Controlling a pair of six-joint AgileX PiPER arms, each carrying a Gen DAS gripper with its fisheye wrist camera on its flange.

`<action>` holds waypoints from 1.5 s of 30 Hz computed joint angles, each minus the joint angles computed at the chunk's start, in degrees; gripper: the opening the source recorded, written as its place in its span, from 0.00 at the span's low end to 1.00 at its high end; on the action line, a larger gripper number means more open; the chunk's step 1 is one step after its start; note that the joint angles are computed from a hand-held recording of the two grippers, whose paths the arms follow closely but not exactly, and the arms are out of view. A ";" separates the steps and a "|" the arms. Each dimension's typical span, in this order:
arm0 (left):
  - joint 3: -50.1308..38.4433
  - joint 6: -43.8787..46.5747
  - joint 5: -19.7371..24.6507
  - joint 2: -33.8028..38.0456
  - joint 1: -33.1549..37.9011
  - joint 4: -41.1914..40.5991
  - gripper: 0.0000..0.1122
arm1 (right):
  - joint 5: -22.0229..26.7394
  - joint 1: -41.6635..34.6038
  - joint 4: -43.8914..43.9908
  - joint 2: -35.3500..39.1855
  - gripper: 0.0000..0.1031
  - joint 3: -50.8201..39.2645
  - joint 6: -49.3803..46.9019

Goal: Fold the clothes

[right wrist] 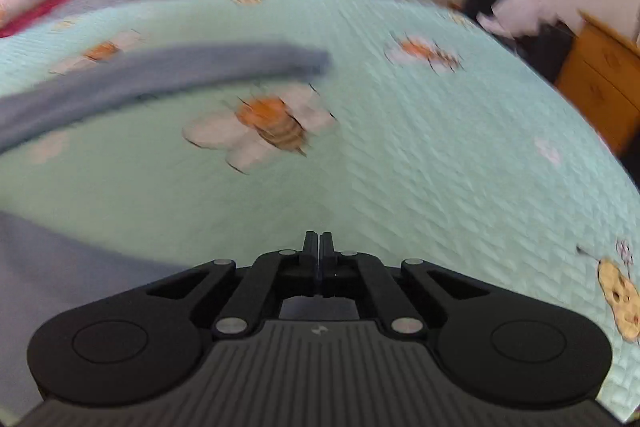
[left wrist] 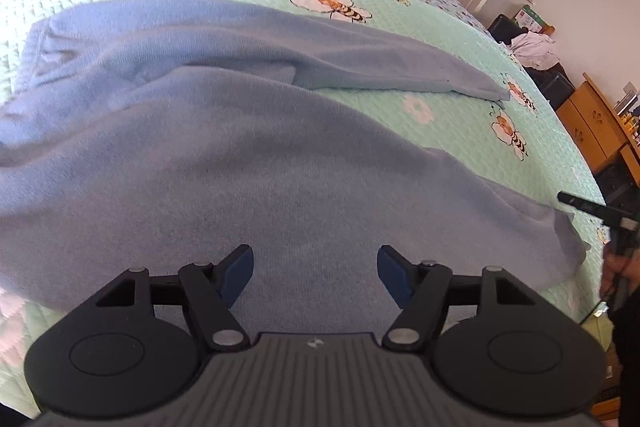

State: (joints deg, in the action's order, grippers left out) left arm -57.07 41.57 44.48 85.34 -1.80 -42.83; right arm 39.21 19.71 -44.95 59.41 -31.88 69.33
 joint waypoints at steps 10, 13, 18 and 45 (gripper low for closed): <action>0.18 -0.80 -6.97 0.27 -8.45 6.74 0.63 | -9.38 6.73 -10.07 9.47 0.00 -2.15 15.90; 0.32 0.20 -5.44 0.99 -5.18 4.62 0.63 | -9.08 5.99 -5.79 8.73 0.03 -5.47 13.33; -0.57 -0.82 -5.03 2.31 -4.30 4.72 0.63 | -17.96 10.28 -0.41 19.64 0.04 -8.81 1.69; -4.93 -3.74 -17.25 6.68 3.97 19.33 0.65 | -17.22 16.77 -8.52 35.79 0.00 -26.56 32.40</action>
State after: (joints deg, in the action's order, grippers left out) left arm -62.00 37.82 27.22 92.02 2.18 -23.50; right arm 21.98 36.49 -53.48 95.20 -58.44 101.73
